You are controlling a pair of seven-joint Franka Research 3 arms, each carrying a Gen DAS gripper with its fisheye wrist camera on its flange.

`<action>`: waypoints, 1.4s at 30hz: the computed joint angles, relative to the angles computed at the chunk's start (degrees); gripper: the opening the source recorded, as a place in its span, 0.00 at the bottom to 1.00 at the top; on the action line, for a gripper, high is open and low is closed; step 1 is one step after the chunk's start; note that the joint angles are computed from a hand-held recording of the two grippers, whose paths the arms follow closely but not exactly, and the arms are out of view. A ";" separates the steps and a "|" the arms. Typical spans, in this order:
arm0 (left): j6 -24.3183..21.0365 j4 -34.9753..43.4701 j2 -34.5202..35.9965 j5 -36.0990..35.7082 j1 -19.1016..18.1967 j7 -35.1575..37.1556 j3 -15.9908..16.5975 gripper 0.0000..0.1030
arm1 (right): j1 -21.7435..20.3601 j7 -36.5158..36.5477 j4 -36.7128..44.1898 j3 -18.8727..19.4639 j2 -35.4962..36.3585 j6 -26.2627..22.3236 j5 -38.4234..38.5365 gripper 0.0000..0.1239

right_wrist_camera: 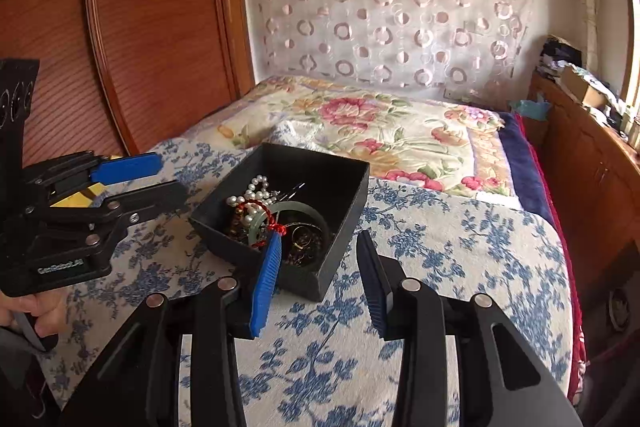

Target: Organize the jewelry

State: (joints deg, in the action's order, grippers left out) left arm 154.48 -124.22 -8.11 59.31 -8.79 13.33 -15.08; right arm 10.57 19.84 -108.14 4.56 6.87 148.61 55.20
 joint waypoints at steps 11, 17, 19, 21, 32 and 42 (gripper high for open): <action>-6.90 -7.33 -11.19 0.20 -0.43 -4.45 -4.22 0.93 | 3.14 -9.24 -14.56 -2.77 -13.76 6.54 15.02 0.57; -9.72 -10.47 -15.24 -2.71 -0.88 -5.87 -5.76 0.93 | 5.84 -15.19 -19.30 -4.39 -18.76 11.80 22.57 0.81; -10.17 -11.53 -16.39 -3.62 -1.15 -5.92 -6.11 0.93 | 6.21 -14.71 -20.17 -4.65 -19.57 12.92 22.74 0.81; -10.83 -12.17 -17.29 -4.36 -1.32 -5.88 -6.57 0.93 | 6.35 -13.76 -20.98 -5.29 -20.43 12.54 22.75 0.81; -11.93 -14.18 -19.99 -5.67 -1.39 -7.65 -8.30 0.93 | 7.43 -16.75 -23.12 -6.22 -22.83 14.79 26.93 0.81; -11.75 -14.31 -20.09 -5.76 -1.41 -7.64 -8.24 0.93 | 7.69 -17.24 -23.24 -5.82 -22.37 15.58 27.43 0.81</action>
